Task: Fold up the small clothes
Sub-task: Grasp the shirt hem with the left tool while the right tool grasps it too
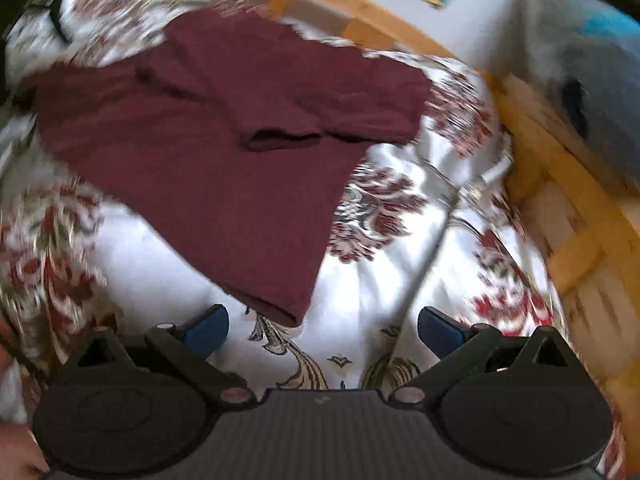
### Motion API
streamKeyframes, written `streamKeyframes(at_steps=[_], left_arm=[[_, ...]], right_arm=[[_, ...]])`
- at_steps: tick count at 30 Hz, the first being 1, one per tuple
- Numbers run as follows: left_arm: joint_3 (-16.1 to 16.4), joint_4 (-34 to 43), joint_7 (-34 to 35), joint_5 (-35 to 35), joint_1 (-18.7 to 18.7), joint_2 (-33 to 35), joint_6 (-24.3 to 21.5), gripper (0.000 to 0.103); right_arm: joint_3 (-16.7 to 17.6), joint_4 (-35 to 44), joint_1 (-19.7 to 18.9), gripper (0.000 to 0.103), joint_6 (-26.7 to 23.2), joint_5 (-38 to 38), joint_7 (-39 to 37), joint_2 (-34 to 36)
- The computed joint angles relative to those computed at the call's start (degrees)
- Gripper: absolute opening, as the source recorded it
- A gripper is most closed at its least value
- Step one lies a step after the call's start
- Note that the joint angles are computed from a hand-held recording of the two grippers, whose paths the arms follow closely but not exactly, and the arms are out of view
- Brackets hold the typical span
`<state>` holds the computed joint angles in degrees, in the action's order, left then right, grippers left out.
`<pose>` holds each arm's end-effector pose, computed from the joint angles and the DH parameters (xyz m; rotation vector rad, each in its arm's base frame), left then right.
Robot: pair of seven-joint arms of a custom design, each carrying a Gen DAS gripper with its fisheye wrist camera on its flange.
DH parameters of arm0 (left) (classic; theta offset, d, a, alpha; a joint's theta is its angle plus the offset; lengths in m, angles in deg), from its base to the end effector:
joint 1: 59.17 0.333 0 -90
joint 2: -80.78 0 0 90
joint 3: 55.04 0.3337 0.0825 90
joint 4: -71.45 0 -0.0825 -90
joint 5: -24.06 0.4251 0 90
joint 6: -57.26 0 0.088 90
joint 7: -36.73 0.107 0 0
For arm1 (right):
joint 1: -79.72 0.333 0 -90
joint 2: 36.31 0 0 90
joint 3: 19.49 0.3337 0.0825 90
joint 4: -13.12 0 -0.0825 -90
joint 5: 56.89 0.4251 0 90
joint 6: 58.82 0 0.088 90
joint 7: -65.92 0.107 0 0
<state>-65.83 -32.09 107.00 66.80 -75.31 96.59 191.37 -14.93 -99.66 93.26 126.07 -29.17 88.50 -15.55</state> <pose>0.6288 -0.2971 0.4203 -1.2166 2.2275 -0.0477 0.6723 0.1673 0.3760 -2.3677 0.7297 -0.9836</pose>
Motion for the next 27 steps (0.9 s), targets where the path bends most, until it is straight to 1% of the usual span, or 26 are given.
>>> streamKeyframes(at_steps=[2, 4, 5, 7, 8, 9, 10, 11, 12, 14, 15, 16, 17, 18, 20, 22, 23, 24, 26, 27], left_arm=[[0.1, 0.3, 0.1, 0.2, -0.1, 0.3, -0.9, 0.086], [0.0, 0.4, 0.7, -0.4, 0.2, 0.3, -0.6, 0.079], [0.1, 0.2, 0.7, 0.2, 0.1, 0.2, -0.5, 0.072], [0.3, 0.2, -0.1, 2.7, -0.8, 0.2, -0.9, 0.053], [0.5, 0.2, -0.8, 4.4, -1.3, 0.3, -1.6, 0.043], [0.6, 0.1, -1.4, 5.6, -1.7, 0.3, -1.9, 0.034], [0.7, 0.1, -1.8, 6.2, -1.7, 0.3, -1.8, 0.030], [0.7, -0.1, -2.2, 6.0, -1.5, 0.2, -1.3, 0.021], [0.7, -0.1, -2.6, 6.0, -1.3, 0.0, -0.8, 0.014], [0.9, -0.5, -4.4, 6.3, -1.1, -0.5, 0.3, 0.007], [1.0, -0.6, -5.4, 6.7, -1.0, -0.8, 0.8, 0.006], [1.1, -0.9, -6.6, 7.1, -0.8, -1.2, 1.7, 0.006], [1.2, -1.1, -7.5, 7.4, -0.6, -1.6, 2.5, 0.005], [1.2, -1.3, -8.4, 7.6, -0.5, -1.9, 3.1, 0.005], [1.3, -1.4, -10.6, 8.1, -0.3, -2.2, 4.0, 0.005], [1.3, -1.4, -12.4, 8.3, -0.1, -2.6, 4.9, 0.005], [1.3, -1.4, -13.1, 8.3, 0.1, -2.8, 5.3, 0.005], [1.3, -1.2, -13.8, 8.1, 0.3, -2.9, 5.7, 0.005], [1.3, -0.9, -14.9, 7.3, 0.7, -3.2, 6.3, 0.005], [1.3, -0.7, -15.3, 6.8, 1.0, -3.3, 6.4, 0.004]], right_arm=[[1.8, 0.1, -1.3, 0.103, 2.3, -1.9, -2.9, 1.1], [3.1, 0.6, -2.0, 0.103, 5.5, -3.5, -4.9, 2.7], [3.7, 0.8, -2.2, 0.103, 7.0, -4.2, -5.6, 3.4], [5.0, 0.9, -3.0, 0.103, 10.8, -6.5, -7.1, 4.9], [6.2, 0.5, -4.0, 0.103, 13.0, -8.4, -7.5, 5.4], [7.6, 0.0, -5.4, 0.102, 15.0, -10.9, -7.8, 6.0], [8.7, -0.4, -6.7, 0.101, 16.6, -13.4, -7.5, 6.4], [9.8, -0.8, -8.0, 0.097, 17.0, -15.8, -6.9, 6.5], [10.6, -1.1, -9.2, 0.093, 16.4, -17.5, -5.9, 6.4], [12.4, -1.1, -11.5, 0.087, 14.6, -20.1, -3.8, 6.3], [13.5, -1.3, -12.8, 0.083, 14.0, -21.4, -2.9, 6.2], [14.8, -1.4, -14.4, 0.082, 13.4, -22.9, -2.1, 6.2], [17.3, -1.9, -17.4, 0.080, 12.2, -25.3, -1.1, 5.9], [19.5, -2.5, -19.8, 0.080, 11.6, -27.1, -0.3, 5.7], [23.0, -2.9, -23.5, 0.080, 10.2, -28.7, 1.5, 5.5], [25.3, -2.7, -25.6, 0.081, 8.4, -28.5, 2.9, 5.6], [25.4, -2.7, -25.4, 0.081, 8.1, -28.0, 2.7, 5.4], [24.6, -2.4, -24.5, 0.082, 8.1, -27.4, 2.1, 5.6], [22.6, -1.7, -22.2, 0.082, 9.3, -26.3, 0.9, 6.4], [22.4, -1.4, -21.9, 0.083, 10.0, -26.4, 0.4, 7.0]])
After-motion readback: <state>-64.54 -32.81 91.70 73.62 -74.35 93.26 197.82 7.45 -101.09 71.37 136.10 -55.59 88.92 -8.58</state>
